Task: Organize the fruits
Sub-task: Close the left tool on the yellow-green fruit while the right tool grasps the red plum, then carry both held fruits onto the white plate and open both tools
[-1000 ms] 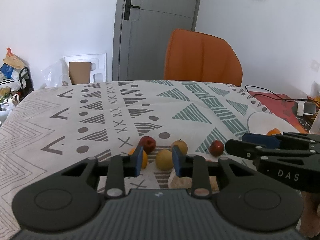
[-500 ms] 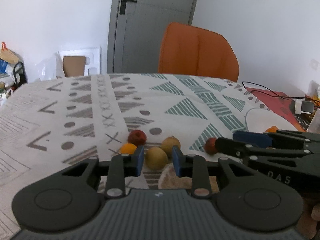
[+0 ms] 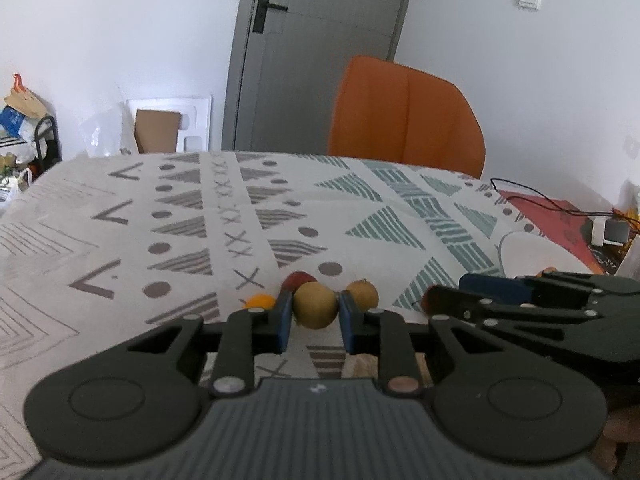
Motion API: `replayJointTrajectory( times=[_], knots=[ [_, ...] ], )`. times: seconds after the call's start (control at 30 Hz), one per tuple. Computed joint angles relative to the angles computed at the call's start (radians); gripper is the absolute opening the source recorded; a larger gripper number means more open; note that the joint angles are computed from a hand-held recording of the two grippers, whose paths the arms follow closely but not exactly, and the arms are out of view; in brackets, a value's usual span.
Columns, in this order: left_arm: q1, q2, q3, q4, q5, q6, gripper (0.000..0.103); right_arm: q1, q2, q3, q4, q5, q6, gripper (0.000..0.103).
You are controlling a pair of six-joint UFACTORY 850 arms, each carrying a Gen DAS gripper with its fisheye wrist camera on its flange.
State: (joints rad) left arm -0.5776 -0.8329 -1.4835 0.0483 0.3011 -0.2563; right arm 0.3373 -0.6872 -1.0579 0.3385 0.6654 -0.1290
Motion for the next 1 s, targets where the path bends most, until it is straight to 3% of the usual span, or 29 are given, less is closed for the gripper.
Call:
replayJointTrajectory(
  times=[0.3, 0.43, 1.0],
  knots=[
    [0.012, 0.036, 0.052, -0.106, 0.034, 0.079, 0.024, 0.012, -0.024, -0.039, 0.069, -0.030, -0.089, 0.030],
    [0.019, 0.051, 0.076, -0.128, 0.043, 0.091, 0.023, 0.013, -0.033, -0.053, 0.086, -0.051, -0.108, 0.021],
    [0.014, 0.097, 0.140, -0.147, 0.091, 0.113, 0.023, 0.029, 0.042, 0.052, 0.084, 0.049, -0.049, 0.020]
  ],
)
